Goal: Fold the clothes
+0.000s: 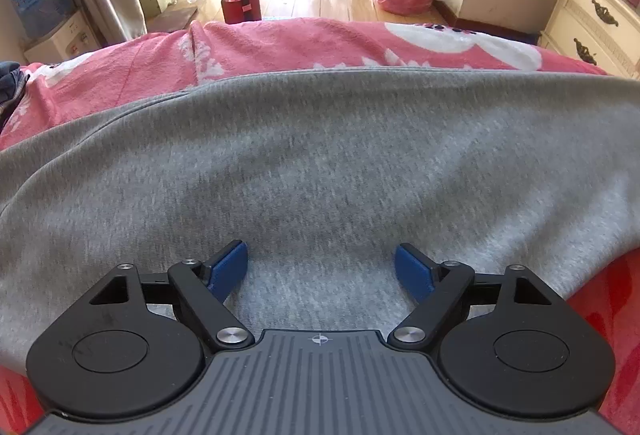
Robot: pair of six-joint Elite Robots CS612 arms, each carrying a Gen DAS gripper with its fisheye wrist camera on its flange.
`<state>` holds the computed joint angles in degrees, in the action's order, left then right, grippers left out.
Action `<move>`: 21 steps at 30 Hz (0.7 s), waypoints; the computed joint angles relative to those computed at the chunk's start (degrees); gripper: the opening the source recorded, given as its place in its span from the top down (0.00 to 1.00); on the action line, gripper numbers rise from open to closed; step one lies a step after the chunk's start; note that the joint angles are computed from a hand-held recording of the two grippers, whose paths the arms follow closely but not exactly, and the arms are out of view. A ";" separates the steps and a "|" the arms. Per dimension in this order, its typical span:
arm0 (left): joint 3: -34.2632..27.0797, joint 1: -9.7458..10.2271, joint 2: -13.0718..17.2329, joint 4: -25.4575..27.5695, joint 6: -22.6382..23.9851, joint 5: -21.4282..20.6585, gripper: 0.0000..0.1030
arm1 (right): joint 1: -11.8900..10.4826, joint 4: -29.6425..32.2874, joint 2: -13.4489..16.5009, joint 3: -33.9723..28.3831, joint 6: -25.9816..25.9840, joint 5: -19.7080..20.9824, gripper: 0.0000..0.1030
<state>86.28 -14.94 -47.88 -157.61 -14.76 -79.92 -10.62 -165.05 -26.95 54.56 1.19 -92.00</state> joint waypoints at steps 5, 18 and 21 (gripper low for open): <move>-0.14 0.04 0.16 0.00 -0.20 0.00 0.16 | 0.02 -7.57 -3.61 6.91 -2.94 0.01 0.82; -0.29 -0.11 0.04 1.21 -1.56 0.80 0.10 | 3.80 -8.20 -12.15 23.33 -23.10 25.30 0.71; -0.20 -0.06 0.07 1.07 -1.70 0.76 0.07 | 4.59 -6.00 -12.41 23.78 -25.89 23.85 0.71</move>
